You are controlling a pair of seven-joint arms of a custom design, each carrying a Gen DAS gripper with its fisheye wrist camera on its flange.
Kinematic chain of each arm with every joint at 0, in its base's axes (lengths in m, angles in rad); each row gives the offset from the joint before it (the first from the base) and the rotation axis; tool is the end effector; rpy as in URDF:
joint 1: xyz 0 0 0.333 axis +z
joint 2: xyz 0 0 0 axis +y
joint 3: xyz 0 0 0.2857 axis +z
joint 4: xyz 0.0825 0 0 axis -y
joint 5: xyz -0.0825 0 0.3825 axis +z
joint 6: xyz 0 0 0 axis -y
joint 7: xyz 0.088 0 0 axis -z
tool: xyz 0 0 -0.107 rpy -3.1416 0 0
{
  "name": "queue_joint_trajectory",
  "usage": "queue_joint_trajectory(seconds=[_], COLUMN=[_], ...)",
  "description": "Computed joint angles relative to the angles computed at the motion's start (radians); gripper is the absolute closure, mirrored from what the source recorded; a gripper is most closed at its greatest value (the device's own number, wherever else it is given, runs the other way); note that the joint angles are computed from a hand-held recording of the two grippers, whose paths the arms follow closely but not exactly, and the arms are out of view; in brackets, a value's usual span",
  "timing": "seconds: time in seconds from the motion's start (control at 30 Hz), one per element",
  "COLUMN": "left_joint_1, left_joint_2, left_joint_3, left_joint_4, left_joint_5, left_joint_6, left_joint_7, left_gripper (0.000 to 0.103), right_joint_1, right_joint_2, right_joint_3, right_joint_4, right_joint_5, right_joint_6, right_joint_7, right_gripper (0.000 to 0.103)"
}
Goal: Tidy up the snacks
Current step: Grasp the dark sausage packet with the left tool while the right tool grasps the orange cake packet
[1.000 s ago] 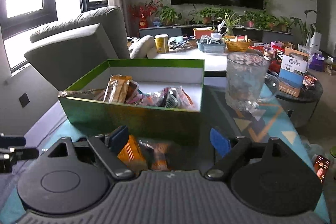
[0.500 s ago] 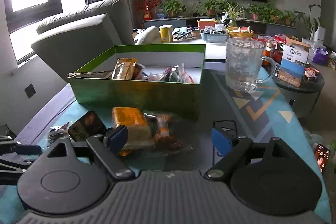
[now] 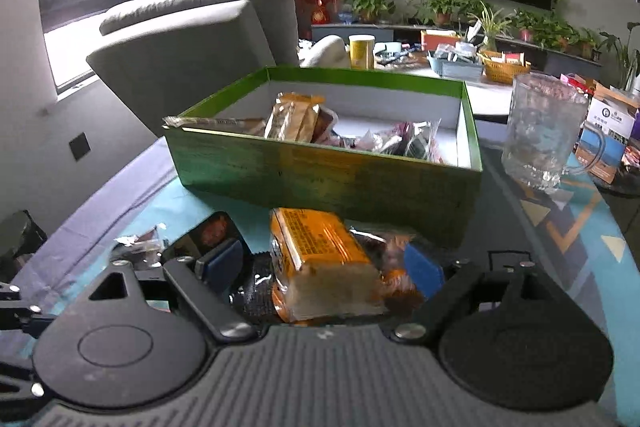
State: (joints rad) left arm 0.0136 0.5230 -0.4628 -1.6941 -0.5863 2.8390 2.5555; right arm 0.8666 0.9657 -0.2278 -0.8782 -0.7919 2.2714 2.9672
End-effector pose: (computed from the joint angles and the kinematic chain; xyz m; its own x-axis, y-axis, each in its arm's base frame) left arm 0.6571 -0.2354 0.3575 -0.7255 -0.6863 0.0506 -0.5001 0.4753 -0.7238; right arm 0.6006 0.5266 0.3629 -0.2081 -0.9781 -0.0089 -0.5581 0.1262 -0.8201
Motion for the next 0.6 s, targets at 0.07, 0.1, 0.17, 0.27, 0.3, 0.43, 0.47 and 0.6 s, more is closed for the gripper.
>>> queue_joint_trajectory(seconds=[0.07, 0.1, 0.17, 0.27, 0.3, 0.43, 0.47, 0.6], left_joint_1=[-0.011, -0.017, -0.021, -0.019, -0.017, -0.014, -0.012, -0.016], left_joint_2=[0.001, 0.004, 0.009, 0.011, 0.011, 0.01, 0.009, 0.009], left_joint_3=[0.01, 0.014, 0.015, 0.01, 0.007, 0.006, 0.005, 0.01], left_joint_4=[0.002, 0.004, 0.006, 0.003, 0.002, 0.002, 0.001, 0.003], left_joint_5=[0.01, 0.016, 0.025, 0.039, 0.043, 0.056, 0.059, 0.071], left_joint_6=[0.007, 0.011, 0.025, 0.036, 0.037, 0.032, 0.031, 0.029], left_joint_7=[-0.018, -0.027, -0.041, -0.053, -0.056, -0.076, -0.079, -0.095], left_gripper=[0.062, 0.061, 0.061, 0.06, 0.06, 0.06, 0.06, 0.06], right_joint_1=[0.009, 0.007, 0.006, 0.011, 0.01, 0.006, 0.004, -0.023], right_joint_2=[-0.035, -0.069, -0.137, -0.197, -0.212, -0.312, -0.344, -0.433], right_joint_3=[-0.002, 0.005, 0.015, 0.031, 0.038, 0.071, 0.079, 0.137], right_joint_4=[-0.054, -0.103, -0.209, -0.299, -0.319, -0.461, -0.51, -0.64], right_joint_5=[-0.014, -0.018, -0.035, -0.077, -0.086, -0.142, -0.166, -0.196], right_joint_6=[0.007, 0.031, 0.083, 0.092, 0.087, 0.102, 0.122, 0.102], right_joint_7=[0.0, 0.002, 0.028, 0.025, 0.023, 0.041, 0.05, 0.026], right_gripper=[0.043, 0.047, 0.05, 0.05, 0.05, 0.05, 0.05, 0.047])
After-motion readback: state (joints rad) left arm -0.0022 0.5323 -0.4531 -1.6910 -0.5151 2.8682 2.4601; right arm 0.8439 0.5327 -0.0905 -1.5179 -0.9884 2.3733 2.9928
